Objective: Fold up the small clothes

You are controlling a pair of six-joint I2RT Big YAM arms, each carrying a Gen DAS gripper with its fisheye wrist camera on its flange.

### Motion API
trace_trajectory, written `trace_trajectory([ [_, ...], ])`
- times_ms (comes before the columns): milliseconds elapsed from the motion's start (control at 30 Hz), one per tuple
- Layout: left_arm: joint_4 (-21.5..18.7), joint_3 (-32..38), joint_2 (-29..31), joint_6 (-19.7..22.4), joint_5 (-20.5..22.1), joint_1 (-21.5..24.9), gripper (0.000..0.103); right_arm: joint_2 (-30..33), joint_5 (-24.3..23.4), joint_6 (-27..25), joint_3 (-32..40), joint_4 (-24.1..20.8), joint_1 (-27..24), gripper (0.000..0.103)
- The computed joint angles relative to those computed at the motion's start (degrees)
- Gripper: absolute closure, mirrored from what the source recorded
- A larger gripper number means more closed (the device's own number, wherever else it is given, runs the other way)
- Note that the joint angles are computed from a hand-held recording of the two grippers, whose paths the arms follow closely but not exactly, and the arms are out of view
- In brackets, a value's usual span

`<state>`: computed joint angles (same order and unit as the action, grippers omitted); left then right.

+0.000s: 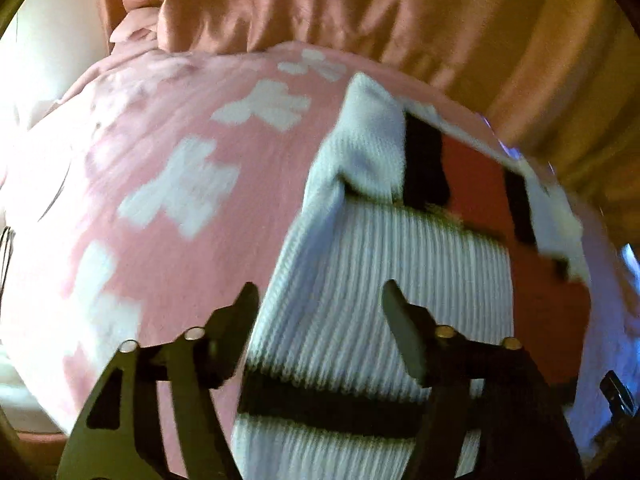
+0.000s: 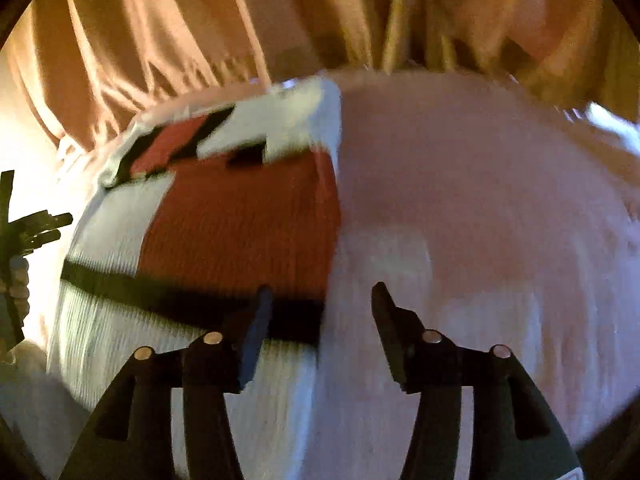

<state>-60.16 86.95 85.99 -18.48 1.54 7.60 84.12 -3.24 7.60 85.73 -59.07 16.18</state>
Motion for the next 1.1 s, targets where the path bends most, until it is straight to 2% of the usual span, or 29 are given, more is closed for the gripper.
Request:
trace_trajectory([
  [100,-2.2,-6.7,-6.1,1.2,3.2,0.4,0.03,-6.5,-1.9,2.8,-7.5,-0.6,-0.2,0.05],
  [167,-4.0,-10.9,-9.6,1.7,5.4,0.8,0.028,-8.5,-2.5,3.7,-10.3,-1.5,0.3,0.05],
  [233,-4.1,-15.2,-12.9,2.0,7.4,1.4,0.025,-9.7,-2.9,3.9,-12.5,-2.0,1.1,0.05],
  [367,-2.9,-22.0,-17.4,1.5,6.9,1.4,0.025,-10.6,-4.9,6.9,-15.8,-1.0,1.8,0.05],
  [433,0.3,-24.9,-20.1,1.9,4.7,0.5,0.022,-10.9,-5.6,8.8,-17.3,0.7,3.0,0.048],
  [533,2.9,-27.2,-21.8,0.8,2.4,-1.5,0.02,-11.3,-4.4,9.2,-17.8,2.1,4.2,0.048],
  [567,3.5,-27.5,-22.0,0.9,2.4,-1.9,0.02,-11.4,-4.9,9.5,-18.0,2.8,4.4,0.053],
  [600,3.8,-27.7,-22.3,0.6,1.8,-2.4,0.022,-11.2,-5.8,9.6,-18.0,3.2,4.6,0.058],
  [667,4.5,-27.7,-22.1,0.5,0.0,-3.6,0.036,-10.9,-5.3,9.7,-18.0,3.8,5.2,0.076],
  [700,4.5,-27.4,-21.8,0.2,-0.7,-3.9,0.047,-10.8,-5.9,9.7,-18.0,4.0,5.3,0.081],
  [733,4.6,-27.4,-21.8,-0.1,-0.5,-4.0,0.063,-10.6,-7.0,10.2,-18.0,4.3,5.3,0.092],
  [767,4.5,-27.0,-21.6,-0.7,1.7,-3.4,0.07,-10.6,-7.8,10.4,-18.0,4.7,5.0,0.093],
  [833,3.7,-26.6,-21.5,-1.3,4.0,-2.6,0.096,-11.2,-8.2,11.1,-18.2,5.6,5.1,0.094],
  [933,2.8,-25.9,-23.1,-2.8,4.6,-2.3,0.096,-13.9,-9.2,13.0,-18.5,7.2,4.6,0.095],
  [1100,-1.0,-23.9,-25.8,-2.4,3.7,-3.1,0.097,-18.4,-8.5,13.1,-18.3,6.4,3.8,0.096],
])
